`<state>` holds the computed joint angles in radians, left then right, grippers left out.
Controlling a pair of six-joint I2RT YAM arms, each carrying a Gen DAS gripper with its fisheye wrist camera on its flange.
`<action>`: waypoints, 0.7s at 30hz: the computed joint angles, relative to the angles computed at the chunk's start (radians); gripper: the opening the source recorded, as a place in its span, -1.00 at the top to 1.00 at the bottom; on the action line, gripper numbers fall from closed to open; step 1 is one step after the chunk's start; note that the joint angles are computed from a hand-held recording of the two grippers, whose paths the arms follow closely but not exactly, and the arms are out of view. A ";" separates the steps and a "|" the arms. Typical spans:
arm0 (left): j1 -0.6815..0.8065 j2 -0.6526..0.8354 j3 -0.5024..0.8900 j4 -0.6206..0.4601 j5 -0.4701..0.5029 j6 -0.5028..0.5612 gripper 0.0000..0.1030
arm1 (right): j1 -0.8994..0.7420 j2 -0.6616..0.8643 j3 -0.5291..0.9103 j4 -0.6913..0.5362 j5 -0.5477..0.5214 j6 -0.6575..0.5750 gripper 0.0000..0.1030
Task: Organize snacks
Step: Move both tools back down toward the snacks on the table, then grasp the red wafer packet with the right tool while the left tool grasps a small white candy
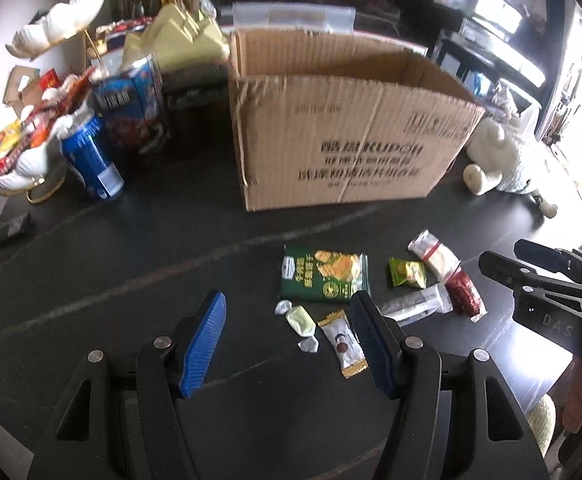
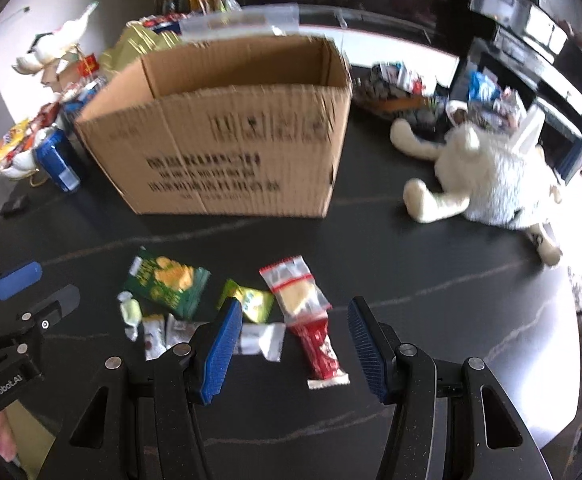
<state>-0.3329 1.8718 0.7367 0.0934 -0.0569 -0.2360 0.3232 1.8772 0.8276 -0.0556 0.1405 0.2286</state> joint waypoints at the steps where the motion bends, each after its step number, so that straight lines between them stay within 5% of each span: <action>1: -0.001 0.019 0.012 -0.007 0.001 -0.006 -0.23 | -0.005 0.011 0.006 -0.008 -0.007 0.006 -0.09; 21: -0.012 0.261 0.187 -0.092 0.037 -0.059 0.18 | -0.073 0.189 0.100 -0.066 -0.041 0.030 0.06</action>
<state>-0.3451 2.1331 0.9237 0.0018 -0.0195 -0.2953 0.2497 2.0665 0.9279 -0.1217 0.0991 0.2582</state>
